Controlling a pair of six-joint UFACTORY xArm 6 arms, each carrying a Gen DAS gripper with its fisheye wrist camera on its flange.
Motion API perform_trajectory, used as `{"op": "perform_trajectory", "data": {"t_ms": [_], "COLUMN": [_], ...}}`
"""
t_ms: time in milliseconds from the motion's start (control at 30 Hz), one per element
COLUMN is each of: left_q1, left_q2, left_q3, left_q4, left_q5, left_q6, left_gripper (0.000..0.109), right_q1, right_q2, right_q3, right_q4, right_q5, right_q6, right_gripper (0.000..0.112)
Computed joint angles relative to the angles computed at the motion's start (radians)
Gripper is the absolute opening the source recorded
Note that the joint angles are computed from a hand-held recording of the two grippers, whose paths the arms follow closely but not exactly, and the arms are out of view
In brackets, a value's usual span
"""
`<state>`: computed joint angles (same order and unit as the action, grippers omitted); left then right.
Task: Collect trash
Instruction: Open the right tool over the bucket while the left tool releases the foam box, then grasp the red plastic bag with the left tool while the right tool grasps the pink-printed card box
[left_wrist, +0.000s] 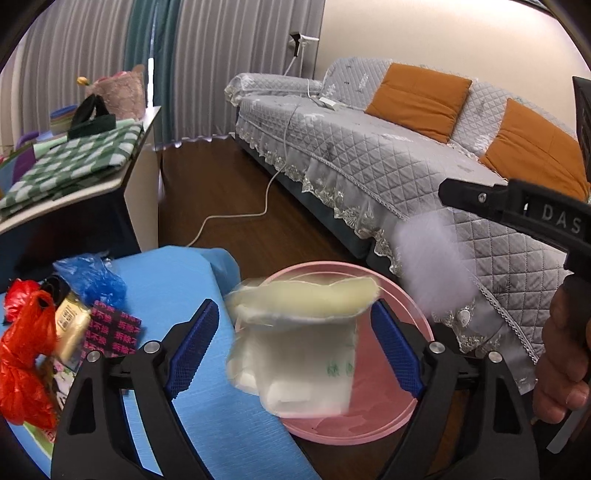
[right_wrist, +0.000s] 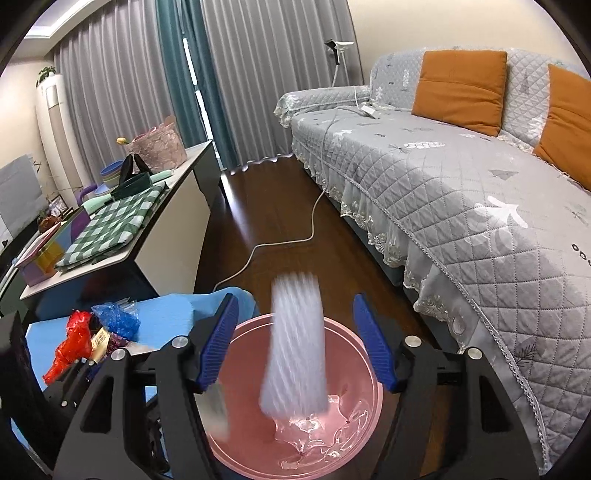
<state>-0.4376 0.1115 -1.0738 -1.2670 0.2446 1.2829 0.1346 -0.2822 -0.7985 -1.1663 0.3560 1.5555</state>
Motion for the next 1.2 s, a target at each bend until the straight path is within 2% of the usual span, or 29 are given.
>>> {"op": "perform_trajectory", "data": {"t_ms": [333, 700, 1000, 1067, 1133, 1200], "left_q1": [0.009, 0.072, 0.21, 0.259, 0.301, 0.353], "left_q2": [-0.018, -0.116, -0.252, -0.285, -0.307, -0.326], "left_q3": [0.021, 0.086, 0.166, 0.182, 0.193, 0.204], "left_q4": [0.002, 0.019, 0.04, 0.037, 0.042, 0.045], "left_q5": [-0.011, -0.017, 0.035, 0.056, 0.074, 0.095], "left_q6": [0.0, -0.01, -0.02, -0.01, -0.002, 0.011], "left_gripper": [0.082, 0.082, 0.081, 0.079, 0.071, 0.067], "right_q1": [0.006, 0.05, 0.176, 0.202, 0.241, 0.283], "right_q2": [-0.003, -0.046, -0.052, -0.041, -0.024, -0.002], "right_q3": [-0.004, -0.01, -0.036, -0.045, -0.06, -0.08], "right_q4": [-0.007, -0.128, -0.181, -0.183, -0.187, -0.203], "right_q5": [0.006, 0.022, 0.089, 0.086, 0.115, 0.146], "right_q6": [0.013, 0.133, 0.185, 0.203, 0.212, 0.232], "right_gripper": [0.065, 0.065, 0.065, 0.065, 0.065, 0.065]}}
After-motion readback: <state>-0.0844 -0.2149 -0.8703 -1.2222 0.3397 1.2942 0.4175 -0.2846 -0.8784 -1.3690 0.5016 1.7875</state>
